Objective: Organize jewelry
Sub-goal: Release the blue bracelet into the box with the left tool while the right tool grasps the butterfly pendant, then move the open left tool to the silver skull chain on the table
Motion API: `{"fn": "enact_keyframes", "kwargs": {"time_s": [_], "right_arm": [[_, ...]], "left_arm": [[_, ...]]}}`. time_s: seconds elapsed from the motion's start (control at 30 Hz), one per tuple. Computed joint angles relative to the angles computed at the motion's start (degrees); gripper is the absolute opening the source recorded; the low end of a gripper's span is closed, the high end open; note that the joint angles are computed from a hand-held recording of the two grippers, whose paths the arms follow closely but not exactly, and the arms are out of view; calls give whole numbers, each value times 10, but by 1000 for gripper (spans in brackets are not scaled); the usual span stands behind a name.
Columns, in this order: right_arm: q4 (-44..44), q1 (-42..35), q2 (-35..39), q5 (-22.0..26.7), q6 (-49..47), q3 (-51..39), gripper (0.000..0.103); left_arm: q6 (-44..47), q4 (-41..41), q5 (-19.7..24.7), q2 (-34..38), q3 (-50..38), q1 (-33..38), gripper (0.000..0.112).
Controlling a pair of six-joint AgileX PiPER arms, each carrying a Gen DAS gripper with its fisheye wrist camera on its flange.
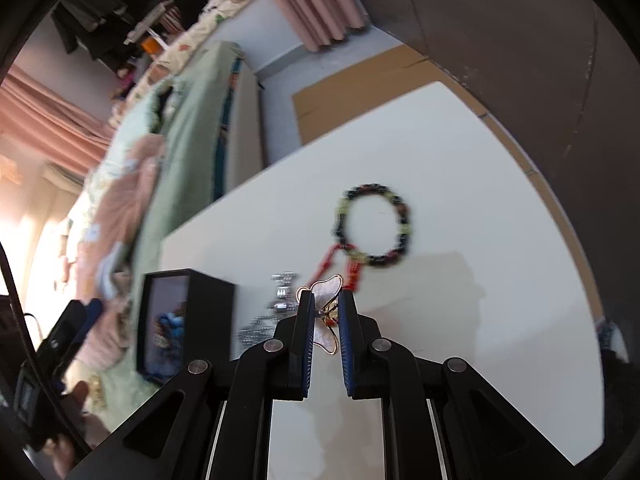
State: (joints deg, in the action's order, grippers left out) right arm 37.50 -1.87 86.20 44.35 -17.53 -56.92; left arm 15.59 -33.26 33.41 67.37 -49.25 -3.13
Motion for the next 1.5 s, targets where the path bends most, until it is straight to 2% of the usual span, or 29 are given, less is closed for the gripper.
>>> {"fn": "enact_keyframes", "kwargs": {"time_s": [0.47, 0.67, 0.7, 0.73, 0.8, 0.87, 0.97, 1.17, 1.5], "right_arm": [[168, 77, -11, -10, -91, 8, 14], [238, 125, 9, -3, -132, -1, 14], [230, 136, 12, -5, -121, -6, 24], [218, 141, 14, -5, -110, -11, 49], [206, 143, 8, -17, -100, -5, 75], [185, 141, -8, -41, -81, 6, 76], [186, 102, -13, -20, -86, 10, 76], [143, 46, -37, -4, -66, 24, 76], [117, -22, -59, 30, -77, 39, 76]], "left_arm": [[-40, 49, 0, -9, -3, 33, 84], [-20, 29, 8, -12, -2, 58, 84], [-18, 28, 9, -11, -2, 61, 84], [-15, 26, 12, -10, -3, 63, 84], [-15, 26, 16, -6, -5, 64, 84], [-2, 13, 20, -7, -4, 71, 85], [7, 0, 22, -11, -2, 70, 93], [-7, 1, 14, -16, 0, 39, 95], [-138, 109, -38, -28, 9, -87, 95]]}}
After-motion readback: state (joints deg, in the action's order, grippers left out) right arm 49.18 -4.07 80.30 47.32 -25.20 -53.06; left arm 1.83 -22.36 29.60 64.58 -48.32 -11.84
